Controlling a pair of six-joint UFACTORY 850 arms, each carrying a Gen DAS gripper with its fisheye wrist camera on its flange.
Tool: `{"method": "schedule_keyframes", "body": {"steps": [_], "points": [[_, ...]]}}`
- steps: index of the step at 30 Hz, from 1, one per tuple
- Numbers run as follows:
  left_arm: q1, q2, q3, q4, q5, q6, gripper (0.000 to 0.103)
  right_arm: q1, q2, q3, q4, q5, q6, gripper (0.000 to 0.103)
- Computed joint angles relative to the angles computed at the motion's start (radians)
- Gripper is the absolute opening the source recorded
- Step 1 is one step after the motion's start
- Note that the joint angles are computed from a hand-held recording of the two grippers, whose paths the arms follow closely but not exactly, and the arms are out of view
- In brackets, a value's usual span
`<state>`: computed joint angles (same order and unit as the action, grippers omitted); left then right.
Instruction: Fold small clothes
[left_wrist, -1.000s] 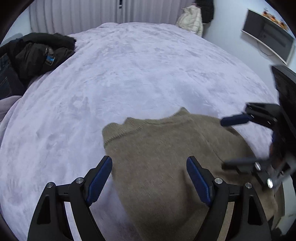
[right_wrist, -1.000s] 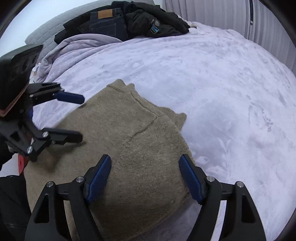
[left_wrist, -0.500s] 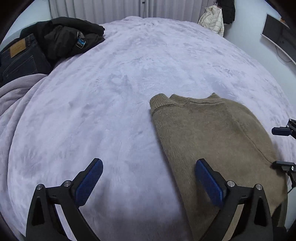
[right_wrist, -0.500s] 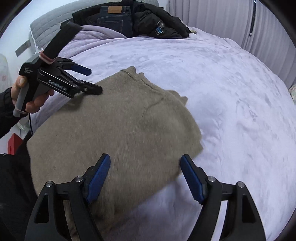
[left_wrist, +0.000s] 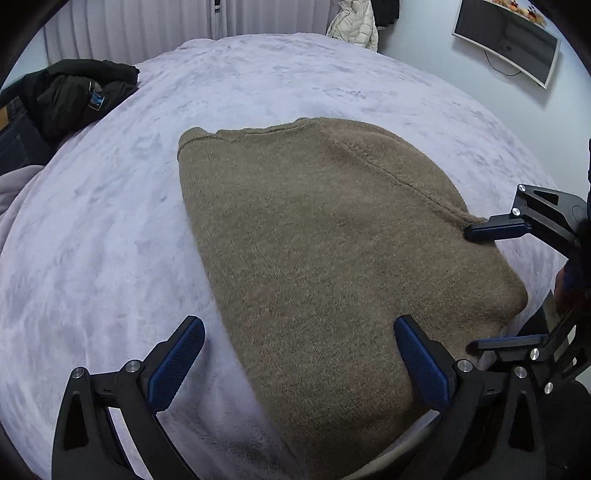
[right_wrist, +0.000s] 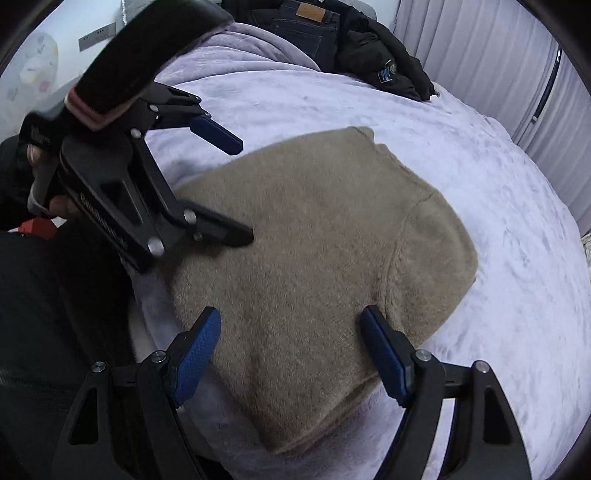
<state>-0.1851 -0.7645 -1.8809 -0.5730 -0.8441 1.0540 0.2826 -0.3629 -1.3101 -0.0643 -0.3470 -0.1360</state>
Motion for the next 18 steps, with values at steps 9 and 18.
{"method": "schedule_keyframes", "body": {"steps": [9,18], "points": [[0.013,0.048,0.061,0.038,0.016,-0.021,0.103,0.019,0.059,0.072,-0.077,-0.044,0.106,0.081],[-0.040,0.033,-0.039,0.249,0.236,-0.260,0.103,-0.004,0.109,0.020,-0.171,-0.004,0.186,0.082]]}}
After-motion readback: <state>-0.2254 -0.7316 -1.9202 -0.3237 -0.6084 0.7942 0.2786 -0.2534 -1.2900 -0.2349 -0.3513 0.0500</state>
